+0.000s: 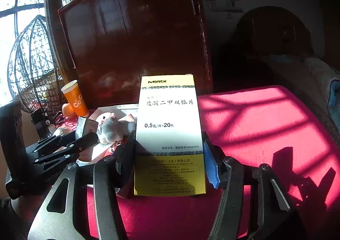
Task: Organize objects
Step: 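Lift and carry both medicine boxes over the white tray with both tools, then lower both medicine boxes into the tray and open both tools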
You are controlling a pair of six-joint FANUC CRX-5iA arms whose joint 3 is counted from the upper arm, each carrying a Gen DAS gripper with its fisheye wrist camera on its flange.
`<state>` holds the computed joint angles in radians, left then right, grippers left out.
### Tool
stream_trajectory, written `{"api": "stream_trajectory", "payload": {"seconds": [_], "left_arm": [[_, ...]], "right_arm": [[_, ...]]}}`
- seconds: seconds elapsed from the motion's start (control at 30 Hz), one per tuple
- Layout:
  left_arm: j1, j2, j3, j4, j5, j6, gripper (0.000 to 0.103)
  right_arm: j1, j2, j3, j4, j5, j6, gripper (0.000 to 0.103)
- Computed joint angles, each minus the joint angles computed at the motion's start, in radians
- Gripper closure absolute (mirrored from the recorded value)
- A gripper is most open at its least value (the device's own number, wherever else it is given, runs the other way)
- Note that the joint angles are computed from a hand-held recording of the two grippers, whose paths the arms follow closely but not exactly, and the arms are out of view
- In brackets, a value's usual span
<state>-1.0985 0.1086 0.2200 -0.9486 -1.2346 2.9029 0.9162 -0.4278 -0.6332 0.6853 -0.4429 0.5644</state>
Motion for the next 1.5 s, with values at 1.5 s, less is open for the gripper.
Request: {"api": "stream_trajectory", "payload": {"seconds": [1.5], "left_arm": [[0.308,-0.195,-0.233,0.14,-0.04,-0.12,0.066]], "right_arm": [[0.218,0.476,0.429,-0.241,-0.119,0.305,0.046]]}}
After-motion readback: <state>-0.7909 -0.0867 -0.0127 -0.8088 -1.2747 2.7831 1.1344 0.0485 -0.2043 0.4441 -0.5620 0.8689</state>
